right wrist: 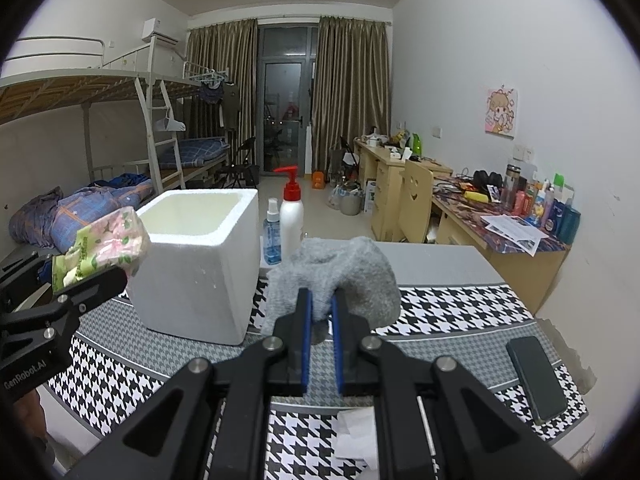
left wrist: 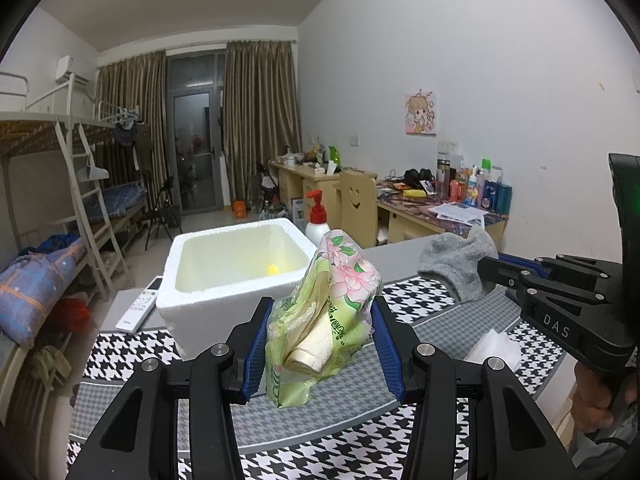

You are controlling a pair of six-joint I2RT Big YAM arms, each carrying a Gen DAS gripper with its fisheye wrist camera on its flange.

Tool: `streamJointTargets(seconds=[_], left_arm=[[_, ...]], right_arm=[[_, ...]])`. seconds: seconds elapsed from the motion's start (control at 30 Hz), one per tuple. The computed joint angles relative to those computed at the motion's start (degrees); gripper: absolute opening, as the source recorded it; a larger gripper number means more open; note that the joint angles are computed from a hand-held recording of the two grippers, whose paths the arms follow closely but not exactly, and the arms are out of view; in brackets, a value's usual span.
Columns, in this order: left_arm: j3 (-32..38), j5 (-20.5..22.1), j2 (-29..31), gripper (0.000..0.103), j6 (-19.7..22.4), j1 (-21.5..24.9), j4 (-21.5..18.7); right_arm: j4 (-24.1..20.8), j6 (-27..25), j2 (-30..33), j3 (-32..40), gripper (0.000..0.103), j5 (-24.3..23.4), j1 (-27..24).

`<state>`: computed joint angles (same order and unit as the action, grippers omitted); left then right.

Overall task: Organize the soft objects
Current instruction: 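Carry the tissue pack and grey sock over the white foam box with both grippers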

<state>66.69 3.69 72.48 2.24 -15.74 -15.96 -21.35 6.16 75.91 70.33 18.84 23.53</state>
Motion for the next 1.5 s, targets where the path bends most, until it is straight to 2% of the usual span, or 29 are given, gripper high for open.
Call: streamJointTargets(seconds=[0.53,0.97,1.5], left_arm=[[2.0,-0.7,0.9,0.05,0.2,0.8,0.7],[5.1,0.7,2.4,0.05,-0.7,2.1,-0.5],[9.3,-2.4,5.3,0.05,-0.7,2.3,-0.7]], right_arm=[[0.7,-1.7,1.3,2.4,0.012,-0.7,0.2],[-0.1,-2.5,3.9,6.2,0.012,-1.9,-0.1],[-0.6,-3.8,6.2,10.3,0.012,-2.5,1.0]])
